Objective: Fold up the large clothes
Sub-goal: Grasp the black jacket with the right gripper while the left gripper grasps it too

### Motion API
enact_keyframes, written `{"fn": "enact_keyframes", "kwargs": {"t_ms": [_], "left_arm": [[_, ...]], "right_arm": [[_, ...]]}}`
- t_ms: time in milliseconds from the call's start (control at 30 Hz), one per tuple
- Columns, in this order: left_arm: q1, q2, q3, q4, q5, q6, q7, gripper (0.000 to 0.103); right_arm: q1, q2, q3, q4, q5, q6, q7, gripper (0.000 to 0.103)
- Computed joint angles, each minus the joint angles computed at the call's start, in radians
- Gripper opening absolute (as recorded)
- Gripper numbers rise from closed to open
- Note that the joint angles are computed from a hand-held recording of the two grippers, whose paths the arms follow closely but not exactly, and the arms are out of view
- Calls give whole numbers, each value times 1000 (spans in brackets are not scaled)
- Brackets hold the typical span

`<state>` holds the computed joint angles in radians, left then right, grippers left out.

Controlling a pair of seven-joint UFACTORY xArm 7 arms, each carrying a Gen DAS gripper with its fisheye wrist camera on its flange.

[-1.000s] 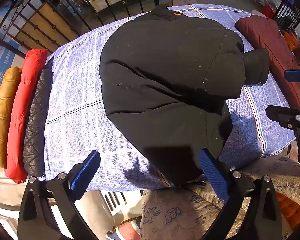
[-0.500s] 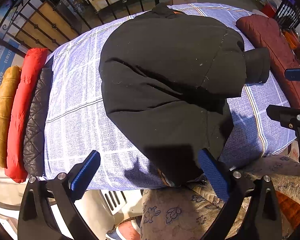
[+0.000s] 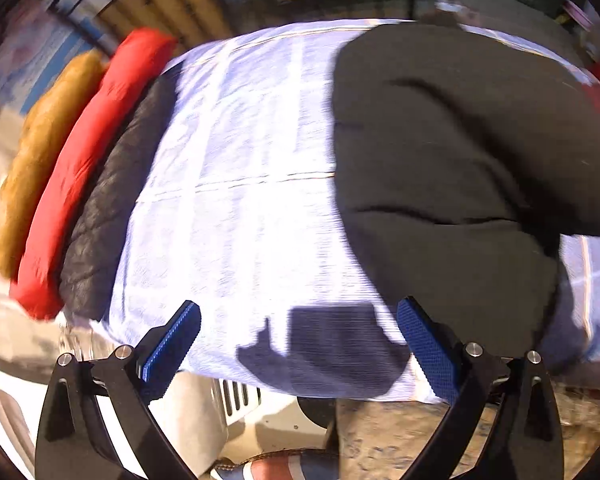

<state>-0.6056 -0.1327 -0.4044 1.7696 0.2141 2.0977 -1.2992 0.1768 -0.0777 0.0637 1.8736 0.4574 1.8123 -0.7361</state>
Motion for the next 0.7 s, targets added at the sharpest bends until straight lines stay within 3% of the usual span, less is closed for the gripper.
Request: {"fn": "enact_keyframes", "kwargs": {"t_ms": [100,233,267,333,367,433,567,600,633,667,700], "left_arm": [[37,-114,20,-123,-65,14,-69,97],[89,-201,-8,-202,-148,-11,-169,97],[96,-210,-21,-212,-172,-23,-197,97],[104,-220,-43,-232,-214,-54,-238,97],[104,-226,-50,-247,-234,-75,-253,97],[100,-221,-70,-262,-273,-102,-297,97],[80,-249,-82,-330,-343,-172,-365,97],[77,-254,-81,-341,-356,-177,-376,97],[75,-261,-78,-349,-359,-177,-381,97],[75,-270,-78,-355,-358,-179,-389,97],[76,-284,-76,-365,-354,-189,-394,97]], "right_arm": [[41,-59,30,-115,-30,1,-195,85],[96,-83,69,-265,-82,-13,-211,85],[119,-118,87,-344,-124,-43,-267,85],[156,-191,119,-496,-237,-155,-377,89],[175,-234,128,-573,-289,-199,-434,98],[206,-338,135,-732,-359,-326,-552,98],[234,-520,81,-989,-371,-576,-792,98],[263,-538,28,-1020,-361,-605,-836,98],[259,-540,10,-1021,-347,-617,-855,87],[262,-516,0,-983,-351,-591,-836,60],[224,-457,18,-902,-333,-537,-775,50]]}}
